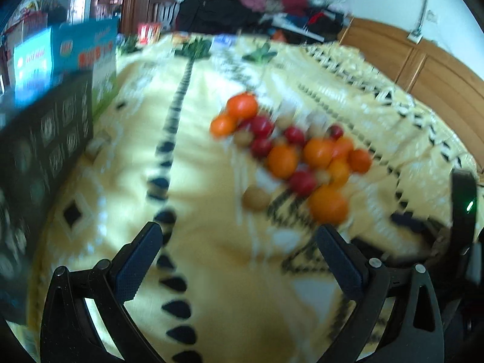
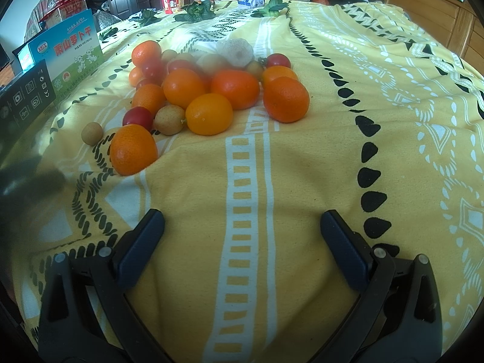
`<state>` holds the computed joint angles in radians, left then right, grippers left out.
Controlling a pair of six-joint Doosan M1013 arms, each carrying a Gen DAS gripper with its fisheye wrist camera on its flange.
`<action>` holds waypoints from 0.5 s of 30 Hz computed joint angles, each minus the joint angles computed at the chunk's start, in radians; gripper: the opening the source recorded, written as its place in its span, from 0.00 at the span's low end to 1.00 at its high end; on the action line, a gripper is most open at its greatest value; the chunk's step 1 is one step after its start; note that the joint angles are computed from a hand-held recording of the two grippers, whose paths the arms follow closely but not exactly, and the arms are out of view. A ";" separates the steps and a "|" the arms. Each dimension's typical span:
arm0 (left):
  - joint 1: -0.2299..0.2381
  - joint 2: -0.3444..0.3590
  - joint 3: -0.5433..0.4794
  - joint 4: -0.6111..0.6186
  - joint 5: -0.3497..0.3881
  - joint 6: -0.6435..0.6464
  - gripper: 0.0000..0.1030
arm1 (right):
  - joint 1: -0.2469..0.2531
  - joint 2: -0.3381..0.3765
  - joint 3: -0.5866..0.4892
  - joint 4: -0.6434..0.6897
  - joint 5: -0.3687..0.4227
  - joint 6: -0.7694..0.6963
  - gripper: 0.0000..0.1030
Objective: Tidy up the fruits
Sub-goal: 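Grasp a small brown potato with the left tool while the right tool grasps an orange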
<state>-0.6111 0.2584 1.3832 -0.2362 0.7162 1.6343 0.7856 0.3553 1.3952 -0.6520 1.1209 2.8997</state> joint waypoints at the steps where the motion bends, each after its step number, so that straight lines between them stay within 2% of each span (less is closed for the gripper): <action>1: -0.002 0.005 -0.009 -0.013 -0.001 0.026 0.99 | 0.000 0.000 0.000 0.000 0.000 0.000 1.00; 2: -0.002 0.015 -0.022 -0.036 0.005 0.064 0.97 | 0.000 0.000 0.000 0.000 0.000 0.000 1.00; 4: 0.003 0.043 -0.058 -0.087 0.044 0.113 0.87 | 0.000 0.000 0.000 0.000 0.000 0.000 1.00; 5: 0.008 0.059 -0.076 -0.115 0.069 0.127 0.80 | 0.000 0.000 0.000 0.000 0.000 0.000 1.00; 6: 0.011 0.076 -0.096 -0.113 0.092 0.100 0.68 | 0.000 0.000 0.000 0.000 0.000 0.000 1.00; 7: 0.015 0.088 -0.111 -0.111 0.111 0.086 0.62 | 0.000 0.000 0.000 0.000 0.000 0.000 1.00; 10: 0.016 0.109 -0.136 -0.100 0.157 0.071 0.57 | 0.000 0.000 0.000 0.000 0.000 0.000 1.00; 13: 0.010 0.110 -0.131 -0.068 0.157 0.061 0.50 | 0.000 0.000 0.000 0.000 0.000 0.000 1.00; 15: 0.012 0.113 -0.134 -0.061 0.166 0.054 0.32 | 0.000 0.000 -0.001 0.000 0.000 0.000 1.00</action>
<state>-0.5994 0.3718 1.2497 -0.2976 0.8822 1.6887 0.7855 0.3556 1.3946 -0.6519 1.1209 2.8996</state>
